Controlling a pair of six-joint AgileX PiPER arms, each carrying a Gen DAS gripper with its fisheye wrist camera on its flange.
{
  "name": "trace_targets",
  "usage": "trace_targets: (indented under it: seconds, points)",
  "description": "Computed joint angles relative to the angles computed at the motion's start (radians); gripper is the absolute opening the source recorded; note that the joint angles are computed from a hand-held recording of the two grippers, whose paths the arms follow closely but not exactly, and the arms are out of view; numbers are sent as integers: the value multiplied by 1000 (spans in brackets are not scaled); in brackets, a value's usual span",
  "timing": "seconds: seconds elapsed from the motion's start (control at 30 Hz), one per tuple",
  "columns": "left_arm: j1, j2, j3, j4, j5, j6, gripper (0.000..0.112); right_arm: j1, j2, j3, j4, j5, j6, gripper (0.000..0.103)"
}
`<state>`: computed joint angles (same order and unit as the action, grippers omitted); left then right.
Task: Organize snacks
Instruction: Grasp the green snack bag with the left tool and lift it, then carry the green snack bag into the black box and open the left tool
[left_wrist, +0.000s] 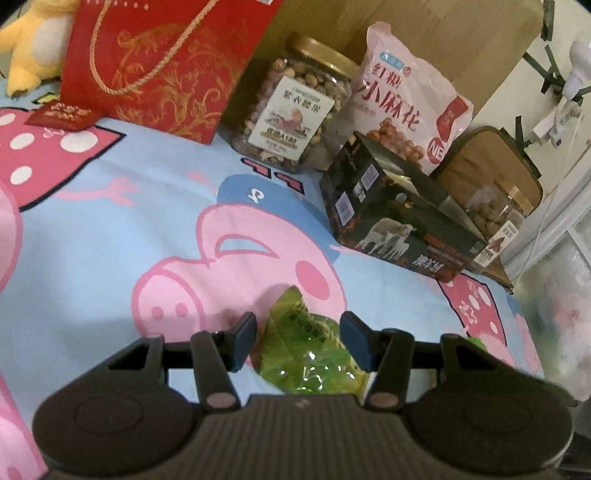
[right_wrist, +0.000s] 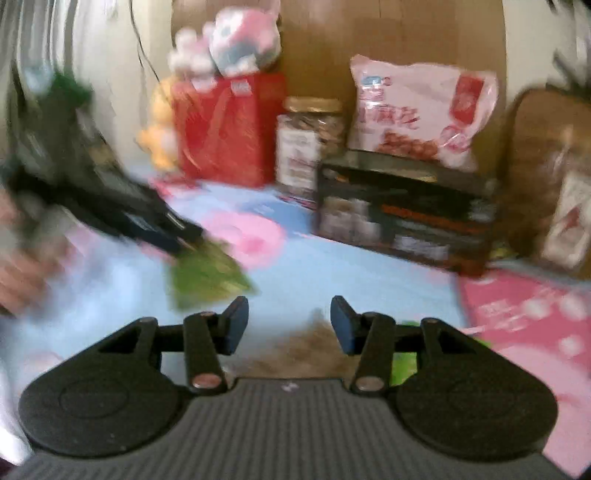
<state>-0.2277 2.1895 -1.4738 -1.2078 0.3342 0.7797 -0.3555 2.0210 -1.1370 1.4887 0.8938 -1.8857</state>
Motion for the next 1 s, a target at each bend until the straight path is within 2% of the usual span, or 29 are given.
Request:
trace_targets:
  seconds: [0.07,0.13,0.2,0.27,0.3,0.33,0.4,0.47,0.53,0.57,0.63,0.67,0.7,0.73,0.77,0.83,0.87,1.0]
  points:
    - [0,-2,6,-20,-2,25,51,1,84,-108,-79,115,200,51]
    - [4,-3,13,-45,4,55,51,21,151,-208,-150,153,400,51]
    - [2,-7,28,-83,-3,106,48,44,179,-263,-184,129,523,44]
    - [-1,-11,33,-65,1,93,38,70,170,-266,-190,82,542,43]
    - [1,-7,28,-53,23,78,26,83,166,-266,-200,66,543,43]
    - [5,-6,34,-82,42,97,26,97,162,-262,-208,40,523,41]
    - [2,-18,63,-145,33,147,25,130,118,-186,-164,-49,374,41]
    - [11,-30,97,-232,54,217,27,143,96,-141,-125,-85,254,44]
    - [45,-28,118,-345,146,305,46,143,89,-111,-87,-102,144,44]
    - [56,-23,119,-376,183,327,49,144,89,-100,-65,-109,97,44]
    - [58,-24,115,-406,200,346,51,144,94,-84,-26,-113,29,44]
    - [53,-25,107,-406,198,350,50,141,98,-80,-11,-111,10,44]
    - [48,-19,91,-388,203,335,41,136,96,-69,3,-105,-5,44]
    - [40,-12,71,-352,203,301,25,134,98,-65,16,-100,-15,44]
    - [23,-8,53,-300,172,256,18,129,100,-62,24,-92,-21,44]
    - [-11,-15,53,-269,97,234,17,122,103,-59,33,-81,-24,44]
    - [-12,-18,57,-273,91,236,17,132,106,-67,36,-84,-11,44]
    - [49,-19,78,-370,213,282,17,102,111,-69,29,-30,19,48]
